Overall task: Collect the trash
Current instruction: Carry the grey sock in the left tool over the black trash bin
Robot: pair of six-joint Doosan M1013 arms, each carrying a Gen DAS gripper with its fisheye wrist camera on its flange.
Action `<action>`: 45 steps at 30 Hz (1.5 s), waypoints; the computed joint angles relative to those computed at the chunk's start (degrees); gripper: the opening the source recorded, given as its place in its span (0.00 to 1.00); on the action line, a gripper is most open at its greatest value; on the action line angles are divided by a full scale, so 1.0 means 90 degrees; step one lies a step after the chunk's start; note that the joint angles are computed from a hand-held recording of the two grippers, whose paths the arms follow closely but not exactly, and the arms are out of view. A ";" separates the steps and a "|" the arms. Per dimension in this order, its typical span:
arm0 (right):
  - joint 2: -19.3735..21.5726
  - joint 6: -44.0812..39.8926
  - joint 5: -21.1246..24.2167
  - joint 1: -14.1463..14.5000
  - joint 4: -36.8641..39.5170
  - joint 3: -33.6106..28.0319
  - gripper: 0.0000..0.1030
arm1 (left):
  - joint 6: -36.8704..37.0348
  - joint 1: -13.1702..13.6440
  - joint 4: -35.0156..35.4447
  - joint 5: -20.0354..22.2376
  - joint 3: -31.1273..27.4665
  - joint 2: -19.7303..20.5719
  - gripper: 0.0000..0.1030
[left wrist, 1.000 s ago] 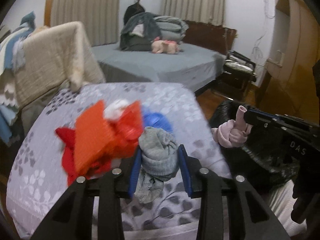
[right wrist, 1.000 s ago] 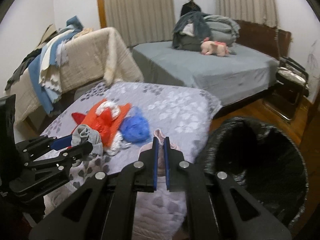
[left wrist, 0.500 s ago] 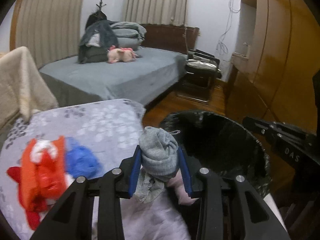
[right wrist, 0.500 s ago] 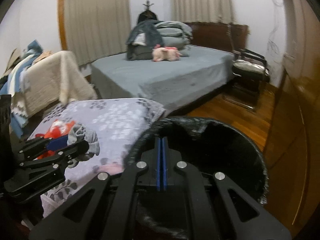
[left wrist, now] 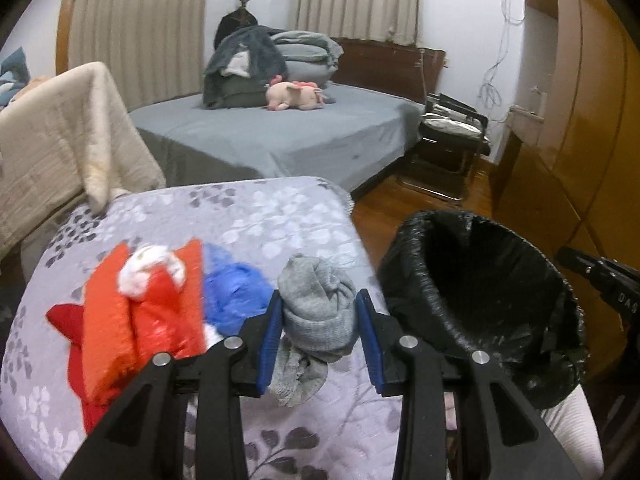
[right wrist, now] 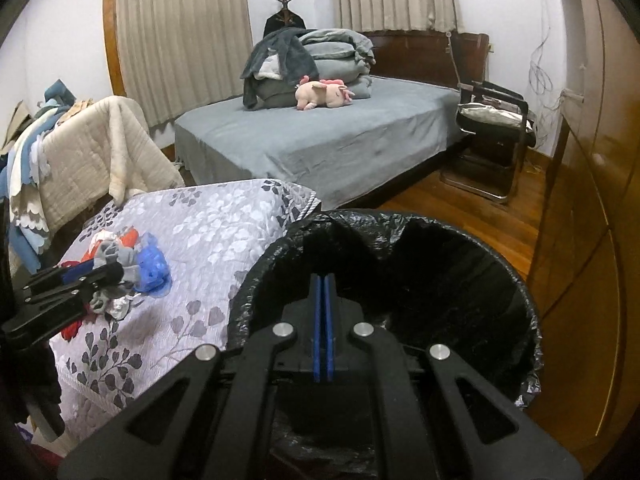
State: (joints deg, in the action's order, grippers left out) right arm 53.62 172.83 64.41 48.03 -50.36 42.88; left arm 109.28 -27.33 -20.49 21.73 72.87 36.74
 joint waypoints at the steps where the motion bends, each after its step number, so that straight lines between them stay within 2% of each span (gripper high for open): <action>1: 0.0005 -0.0018 -0.0002 0.0003 0.0015 -0.0014 0.02 | 0.0011 0.0007 -0.0004 -0.0015 0.0035 -0.0018 0.35; 11: 0.0031 -0.0080 0.0123 0.0021 -0.0020 -0.0130 0.03 | 0.0988 0.0006 -0.0919 0.0010 0.0053 -0.0036 0.35; 23: 0.0081 0.0108 -0.0013 0.0235 0.0174 -0.0143 0.06 | 0.1641 0.0030 -0.1318 -0.0015 0.0437 -0.0160 0.35; 29: 0.0202 -0.0119 0.0041 0.0322 0.0496 -0.0333 0.13 | 0.1951 0.0066 -0.1472 0.0083 0.0682 -0.0237 0.35; 33: 0.0243 -0.0123 0.0162 0.0353 0.0328 -0.0474 0.22 | 0.2156 0.0074 -0.1710 0.0018 0.0736 -0.0281 0.35; 36: 0.0234 -0.0080 0.0212 0.0362 0.0168 -0.0484 0.24 | 0.2436 0.0067 -0.1979 -0.0021 0.0727 -0.0304 0.35; 40: 0.0169 0.0074 0.0253 0.0363 -0.0019 -0.0376 0.31 | 0.2811 0.0025 -0.2357 -0.0020 0.0659 -0.0314 0.35; 45: -0.0014 0.0385 0.0388 0.0341 -0.0327 -0.0059 0.34 | 0.3126 -0.0072 -0.2678 0.0120 0.0414 -0.0221 0.35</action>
